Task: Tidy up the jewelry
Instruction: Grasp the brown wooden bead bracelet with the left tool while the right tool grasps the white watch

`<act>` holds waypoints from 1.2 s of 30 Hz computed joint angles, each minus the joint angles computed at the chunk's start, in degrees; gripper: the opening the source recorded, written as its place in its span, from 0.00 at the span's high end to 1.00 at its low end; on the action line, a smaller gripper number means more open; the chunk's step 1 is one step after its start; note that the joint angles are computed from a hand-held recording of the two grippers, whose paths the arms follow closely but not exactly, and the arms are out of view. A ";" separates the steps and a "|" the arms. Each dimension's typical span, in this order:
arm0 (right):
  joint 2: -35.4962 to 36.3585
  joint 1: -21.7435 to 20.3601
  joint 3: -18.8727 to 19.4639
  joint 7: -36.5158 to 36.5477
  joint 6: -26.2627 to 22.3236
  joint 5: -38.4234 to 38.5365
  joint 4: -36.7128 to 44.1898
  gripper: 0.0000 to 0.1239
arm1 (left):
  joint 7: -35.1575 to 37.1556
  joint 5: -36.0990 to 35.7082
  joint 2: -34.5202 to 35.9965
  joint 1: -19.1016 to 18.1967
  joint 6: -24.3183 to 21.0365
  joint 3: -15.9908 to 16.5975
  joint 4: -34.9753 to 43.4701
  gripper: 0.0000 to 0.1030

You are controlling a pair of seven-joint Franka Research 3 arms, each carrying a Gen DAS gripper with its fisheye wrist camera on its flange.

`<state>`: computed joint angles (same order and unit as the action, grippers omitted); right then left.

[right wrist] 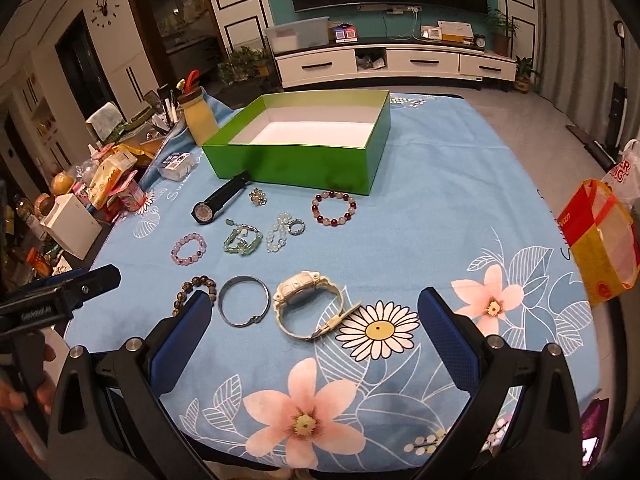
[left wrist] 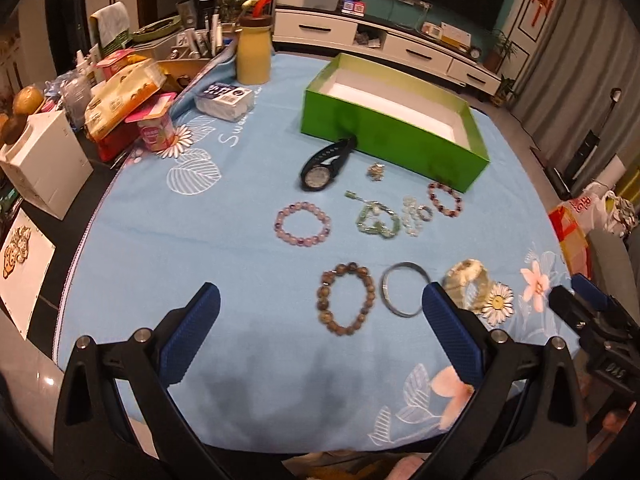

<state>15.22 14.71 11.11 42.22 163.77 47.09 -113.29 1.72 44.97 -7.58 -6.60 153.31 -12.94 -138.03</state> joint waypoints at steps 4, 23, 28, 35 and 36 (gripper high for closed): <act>0.86 -1.90 1.01 -4.67 -2.63 3.87 0.30 0.18 | -2.79 2.57 0.85 0.74 0.55 0.15 -1.04 0.02; 6.79 -0.23 3.34 -22.82 -1.57 11.06 1.29 0.48 | -13.63 20.07 9.57 -1.86 0.47 2.52 2.62 0.12; 8.60 0.12 4.33 -23.64 1.07 9.56 2.34 0.60 | -11.80 19.79 12.73 -1.99 3.36 4.00 4.26 0.41; 10.70 0.49 4.73 -20.55 3.33 3.76 3.61 0.69 | -12.38 22.73 15.38 -2.29 8.80 6.15 5.21 0.65; 11.03 0.40 4.87 -20.00 3.52 3.12 3.87 0.69 | -12.63 23.37 15.44 -2.30 9.37 6.40 5.20 0.67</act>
